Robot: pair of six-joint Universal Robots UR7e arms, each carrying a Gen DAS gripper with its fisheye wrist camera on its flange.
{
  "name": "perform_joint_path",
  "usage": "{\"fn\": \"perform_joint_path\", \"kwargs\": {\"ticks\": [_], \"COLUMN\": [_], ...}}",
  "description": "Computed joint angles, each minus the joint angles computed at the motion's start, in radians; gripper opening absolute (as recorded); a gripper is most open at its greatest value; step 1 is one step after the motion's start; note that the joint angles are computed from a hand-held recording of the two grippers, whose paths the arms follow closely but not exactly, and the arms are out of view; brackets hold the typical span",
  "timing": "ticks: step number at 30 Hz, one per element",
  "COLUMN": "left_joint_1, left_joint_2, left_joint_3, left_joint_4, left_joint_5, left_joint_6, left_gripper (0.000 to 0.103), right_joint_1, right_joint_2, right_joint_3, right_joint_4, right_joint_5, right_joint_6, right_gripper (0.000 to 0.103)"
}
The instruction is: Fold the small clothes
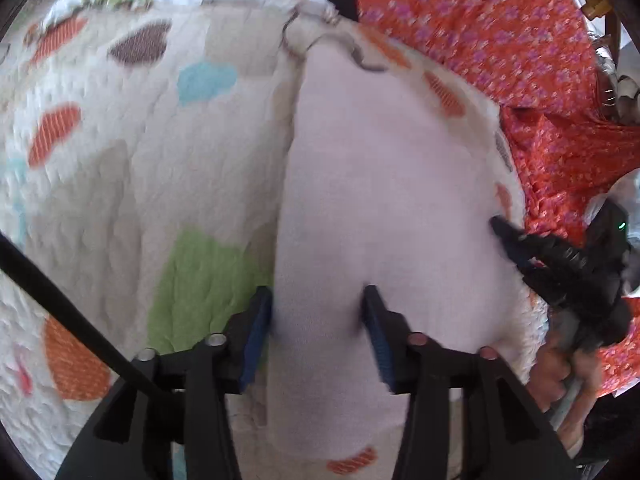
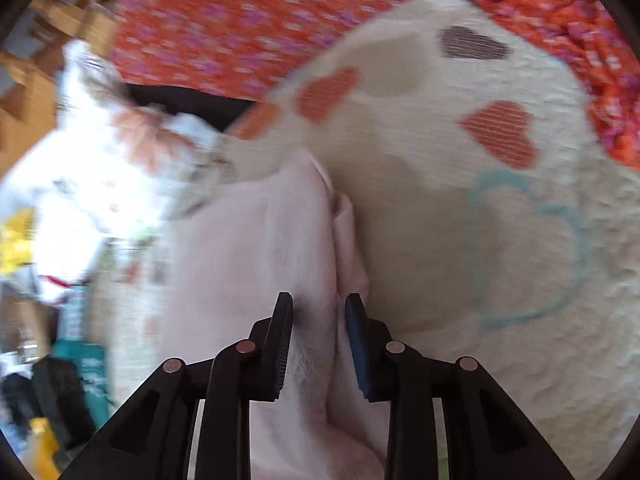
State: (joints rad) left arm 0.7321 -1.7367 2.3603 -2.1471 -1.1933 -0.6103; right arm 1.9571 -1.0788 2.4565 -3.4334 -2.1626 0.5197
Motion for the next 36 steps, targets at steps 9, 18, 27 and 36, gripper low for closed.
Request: {"fn": "perform_joint_path", "kwargs": {"ticks": [9, 18, 27, 36], "left_joint_1": [-0.029, -0.206, -0.621, -0.847], "left_joint_2": [-0.205, -0.424, -0.664, -0.771], "left_joint_3": [0.096, 0.089, 0.034, -0.015], "left_joint_4": [0.089, 0.417, 0.982, 1.336], "left_joint_5": [0.101, 0.177, 0.306, 0.221], "left_joint_6": [0.021, -0.182, -0.612, -0.906], "left_gripper": [0.065, 0.065, 0.074, 0.074], "right_joint_1": [0.14, 0.206, 0.27, 0.55], "right_joint_2": [-0.033, 0.02, 0.085, 0.061], "right_joint_3": [-0.009, -0.008, 0.07, 0.105], "right_joint_4": [-0.002, 0.073, 0.199, 0.381], "right_joint_5": [-0.211, -0.08, -0.106, -0.301], "right_joint_6": [-0.038, -0.052, 0.313, 0.741], "right_gripper": [0.031, 0.028, 0.028, 0.035]}}
